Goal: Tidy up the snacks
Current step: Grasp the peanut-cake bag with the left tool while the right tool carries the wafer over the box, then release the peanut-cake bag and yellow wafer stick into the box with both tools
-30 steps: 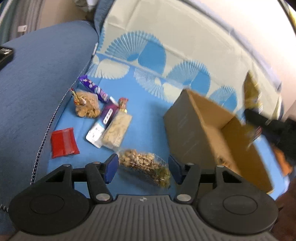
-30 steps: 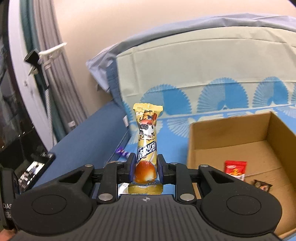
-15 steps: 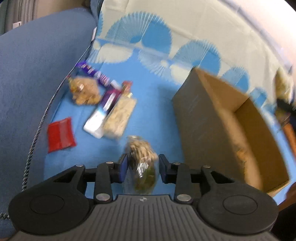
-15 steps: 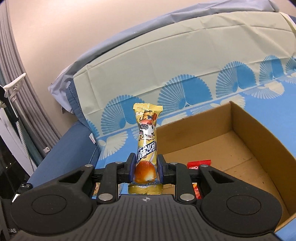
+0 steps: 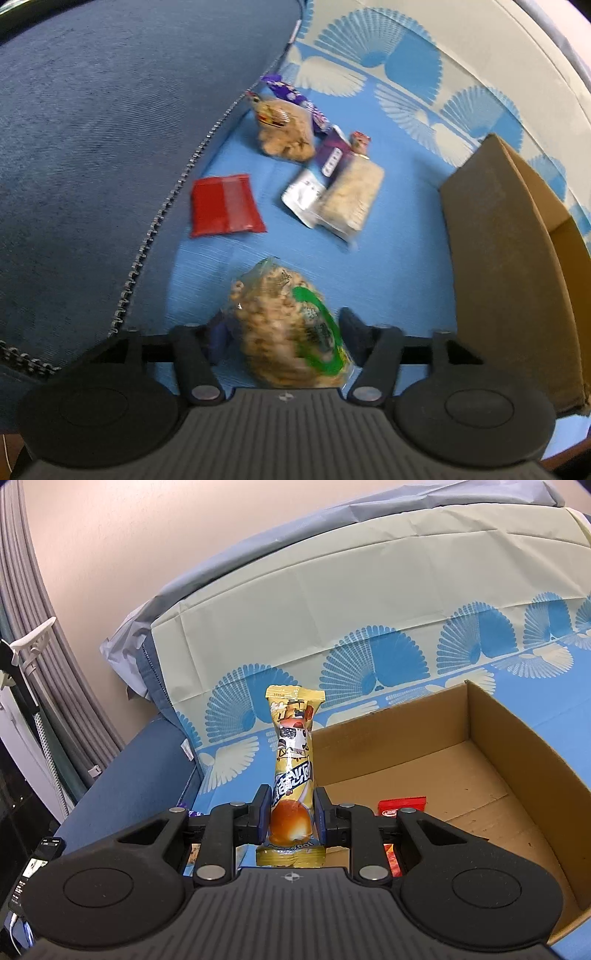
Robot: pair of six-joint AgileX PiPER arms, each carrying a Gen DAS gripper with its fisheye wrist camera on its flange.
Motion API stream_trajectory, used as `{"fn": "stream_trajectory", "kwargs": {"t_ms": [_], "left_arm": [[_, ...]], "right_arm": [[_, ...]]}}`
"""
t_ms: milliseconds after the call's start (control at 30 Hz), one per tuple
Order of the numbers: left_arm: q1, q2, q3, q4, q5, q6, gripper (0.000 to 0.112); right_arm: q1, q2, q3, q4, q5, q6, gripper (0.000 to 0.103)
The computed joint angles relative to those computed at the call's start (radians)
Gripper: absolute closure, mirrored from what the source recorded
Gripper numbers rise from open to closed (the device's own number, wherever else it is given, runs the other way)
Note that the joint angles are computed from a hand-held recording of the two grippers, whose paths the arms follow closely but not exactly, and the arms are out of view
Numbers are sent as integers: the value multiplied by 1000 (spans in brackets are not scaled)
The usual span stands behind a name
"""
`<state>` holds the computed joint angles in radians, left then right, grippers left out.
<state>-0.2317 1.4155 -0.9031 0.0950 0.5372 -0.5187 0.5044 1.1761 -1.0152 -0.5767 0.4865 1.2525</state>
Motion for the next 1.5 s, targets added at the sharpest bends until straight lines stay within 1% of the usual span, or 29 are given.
{"fn": "stream_trajectory", "kwargs": {"t_ms": [67, 167, 300, 367, 433, 500, 600, 700, 767, 900, 933, 1067, 1233, 1367, 1500], "left_arm": [[-27, 5, -12, 75, 23, -75, 25], [-69, 27, -31, 168, 65, -153, 21], [-124, 76, -55, 239, 96, -189, 19], [-145, 106, -69, 266, 118, -197, 19], [-165, 120, -70, 303, 121, -223, 20], [-178, 116, -64, 331, 118, -245, 30], [-171, 86, -50, 305, 91, -232, 30], [-207, 48, -59, 348, 92, -272, 30], [-221, 21, -78, 341, 87, -269, 30], [-274, 12, -177, 363, 110, -297, 30], [-284, 12, -202, 362, 113, -295, 30], [-359, 43, -325, 393, 117, -320, 30], [-466, 125, -500, 430, 130, -339, 30], [-539, 207, -665, 425, 153, -310, 30], [-587, 283, -791, 409, 171, -272, 30]], "right_arm": [[-10, -1, 4, 17, -9, -23, 78], [-22, -2, 5, 39, -14, -51, 78], [-23, -2, 5, 48, -13, -63, 78], [-19, -1, 3, 47, -11, -66, 78], [-19, 0, 0, 51, -9, -73, 78], [-20, 2, -1, 52, -7, -76, 78], [-21, 5, -5, 57, -2, -79, 78], [-16, 6, -10, 50, 6, -73, 78], [-6, 5, -16, 24, 25, -57, 78], [35, 9, -40, -66, 97, -9, 78], [48, 13, -50, -93, 127, -2, 78], [69, 16, -71, -150, 208, -8, 78], [66, 21, -82, -191, 283, -14, 78], [53, 23, -81, -211, 329, -10, 78], [30, 21, -78, -222, 365, 8, 78]]}}
